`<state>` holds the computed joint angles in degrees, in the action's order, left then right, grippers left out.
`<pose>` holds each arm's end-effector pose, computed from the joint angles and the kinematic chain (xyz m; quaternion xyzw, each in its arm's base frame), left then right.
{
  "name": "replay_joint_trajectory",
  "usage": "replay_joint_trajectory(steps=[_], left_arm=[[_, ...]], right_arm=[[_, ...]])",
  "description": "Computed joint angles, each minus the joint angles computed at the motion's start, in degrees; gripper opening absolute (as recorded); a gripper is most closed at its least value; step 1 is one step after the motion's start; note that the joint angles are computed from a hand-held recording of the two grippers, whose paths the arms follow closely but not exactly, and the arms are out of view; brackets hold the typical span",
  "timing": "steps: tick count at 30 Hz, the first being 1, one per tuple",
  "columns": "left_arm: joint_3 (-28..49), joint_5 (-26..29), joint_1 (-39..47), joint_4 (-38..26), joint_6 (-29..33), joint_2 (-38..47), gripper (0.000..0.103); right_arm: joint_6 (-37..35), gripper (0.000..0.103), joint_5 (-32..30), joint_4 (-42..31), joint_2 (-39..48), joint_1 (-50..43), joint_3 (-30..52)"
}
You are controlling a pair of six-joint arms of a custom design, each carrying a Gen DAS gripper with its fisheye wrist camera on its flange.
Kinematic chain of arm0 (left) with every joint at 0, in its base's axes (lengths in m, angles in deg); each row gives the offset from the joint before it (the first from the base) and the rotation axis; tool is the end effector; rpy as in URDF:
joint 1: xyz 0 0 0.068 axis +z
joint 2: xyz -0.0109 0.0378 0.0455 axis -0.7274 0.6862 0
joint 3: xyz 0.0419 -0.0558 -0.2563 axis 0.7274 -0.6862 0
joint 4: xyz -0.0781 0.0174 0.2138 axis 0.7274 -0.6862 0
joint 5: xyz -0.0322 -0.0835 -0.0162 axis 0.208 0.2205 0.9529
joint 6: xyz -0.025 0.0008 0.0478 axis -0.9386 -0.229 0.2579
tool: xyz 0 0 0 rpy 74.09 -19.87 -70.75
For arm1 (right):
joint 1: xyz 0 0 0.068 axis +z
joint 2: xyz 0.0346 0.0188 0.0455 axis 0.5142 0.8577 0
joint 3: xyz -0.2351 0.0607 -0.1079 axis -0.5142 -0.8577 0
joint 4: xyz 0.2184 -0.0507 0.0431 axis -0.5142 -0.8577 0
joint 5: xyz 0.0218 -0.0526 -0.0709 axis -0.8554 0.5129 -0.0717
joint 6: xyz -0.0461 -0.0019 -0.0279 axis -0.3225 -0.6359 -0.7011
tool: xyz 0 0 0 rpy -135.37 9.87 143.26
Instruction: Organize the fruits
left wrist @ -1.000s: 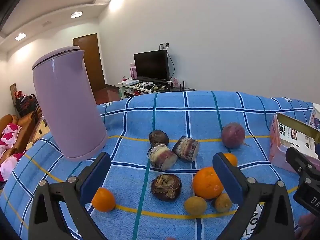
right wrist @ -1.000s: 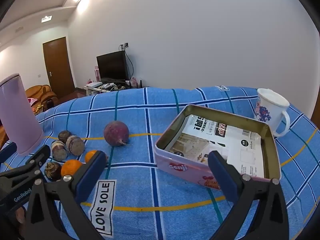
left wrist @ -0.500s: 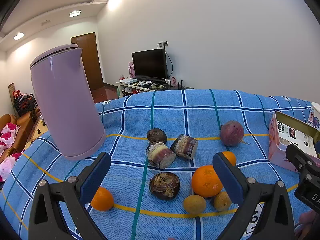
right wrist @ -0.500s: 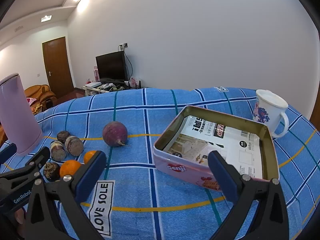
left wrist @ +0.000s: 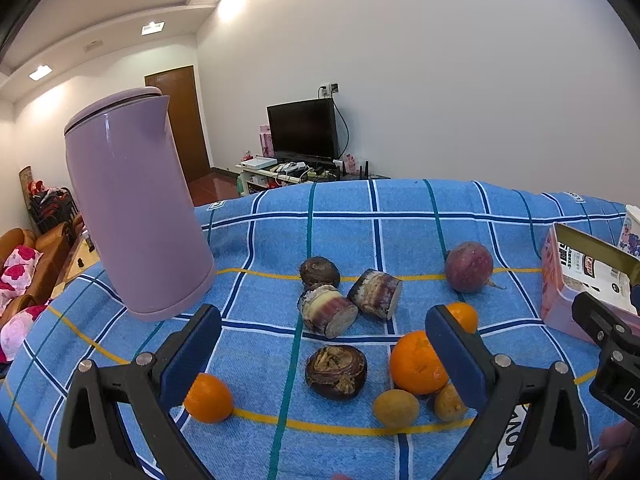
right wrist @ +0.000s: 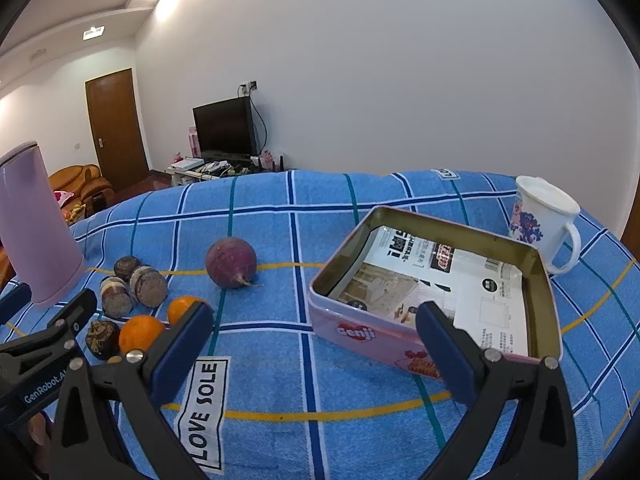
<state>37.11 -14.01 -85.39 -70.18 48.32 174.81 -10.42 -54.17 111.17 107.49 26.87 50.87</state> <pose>0.2126 -0.1378 0.1687 -0.0860 0.8612 0.0975 0.4913 0.2336 -0.0111 0.1568 -0.0241 0.8697 0.0400 0.4914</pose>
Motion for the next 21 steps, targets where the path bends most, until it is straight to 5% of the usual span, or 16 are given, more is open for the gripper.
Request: replay_joint_trajectory(steps=[21], left_arm=[[0.0, 0.6, 3.0, -2.0, -0.1, 0.9, 0.102]], right_arm=[[-0.8, 0.103, -3.9, -0.8, -0.1, 0.2, -0.5]])
